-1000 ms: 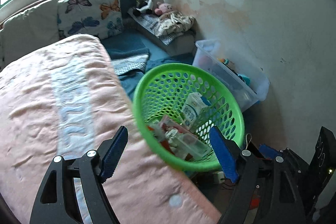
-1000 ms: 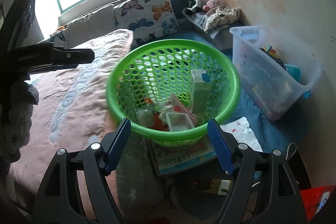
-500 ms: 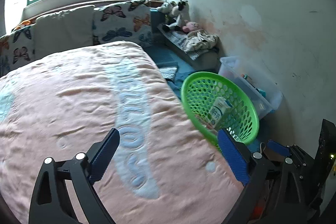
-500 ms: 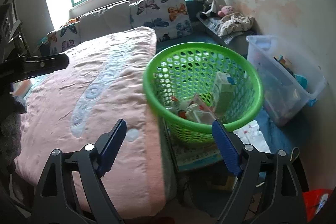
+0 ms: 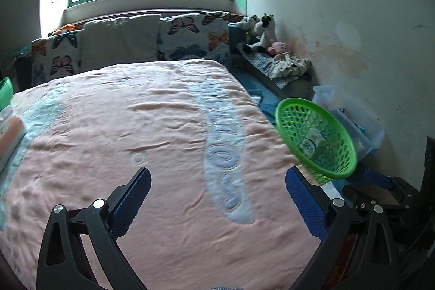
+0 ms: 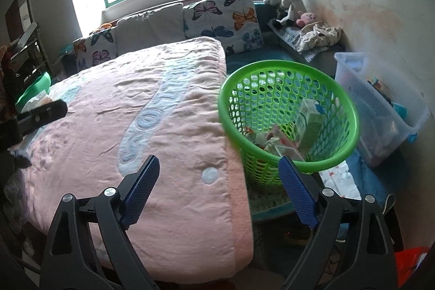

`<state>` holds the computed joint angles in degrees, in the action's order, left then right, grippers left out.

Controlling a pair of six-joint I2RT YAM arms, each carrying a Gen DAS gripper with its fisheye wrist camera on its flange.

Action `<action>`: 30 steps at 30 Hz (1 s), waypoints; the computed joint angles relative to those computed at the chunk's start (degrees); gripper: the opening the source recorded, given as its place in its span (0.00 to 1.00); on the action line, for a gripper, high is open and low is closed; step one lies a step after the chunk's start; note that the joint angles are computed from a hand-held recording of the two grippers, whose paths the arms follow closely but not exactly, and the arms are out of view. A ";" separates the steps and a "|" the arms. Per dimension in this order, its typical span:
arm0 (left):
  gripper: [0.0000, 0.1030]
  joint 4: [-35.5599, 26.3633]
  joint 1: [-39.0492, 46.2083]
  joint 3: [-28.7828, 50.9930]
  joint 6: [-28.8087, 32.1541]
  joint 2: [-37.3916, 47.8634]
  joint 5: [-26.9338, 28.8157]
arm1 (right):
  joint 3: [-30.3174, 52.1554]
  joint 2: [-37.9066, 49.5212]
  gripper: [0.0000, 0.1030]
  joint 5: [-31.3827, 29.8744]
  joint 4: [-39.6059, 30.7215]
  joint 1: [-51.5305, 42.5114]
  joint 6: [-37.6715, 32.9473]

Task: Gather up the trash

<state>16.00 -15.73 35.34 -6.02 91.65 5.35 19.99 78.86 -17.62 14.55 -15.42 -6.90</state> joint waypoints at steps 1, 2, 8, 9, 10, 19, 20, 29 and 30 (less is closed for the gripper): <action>0.93 0.24 0.71 -0.82 0.09 -0.51 0.24 | 0.06 0.00 0.87 0.11 -0.12 0.19 0.07; 0.93 0.49 1.26 -1.46 0.24 -0.94 0.39 | -0.02 -0.17 0.87 0.43 -0.16 0.68 0.32; 0.93 2.72 2.86 -5.61 0.88 -3.30 -1.45 | -0.38 -1.00 0.88 1.02 0.05 2.18 2.13; 0.93 2.92 3.07 -6.11 1.01 -3.63 -1.60 | -0.48 -1.14 0.88 1.06 0.03 2.35 2.30; 0.93 3.29 3.19 -6.65 1.09 -3.92 -1.89 | -0.47 -1.18 0.88 1.23 0.03 2.72 2.52; 0.93 5.60 3.40 -9.81 1.53 -5.62 -3.01 | -0.53 -1.26 0.89 2.34 0.25 4.92 3.37; 0.93 5.69 3.51 -10.09 1.56 -5.76 -3.01 | -0.54 -1.27 0.89 2.43 0.28 5.01 3.45; 0.93 6.42 2.95 -11.01 1.43 -5.83 -4.19 | -0.53 -1.23 0.89 2.18 0.14 4.96 3.65; 0.93 6.51 2.88 -11.14 1.53 -6.00 -4.45 | -0.56 -1.31 0.89 2.03 0.05 4.89 3.69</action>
<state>22.51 -12.85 24.21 -4.50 85.65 0.91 19.43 77.55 -15.59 14.59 -10.53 -3.21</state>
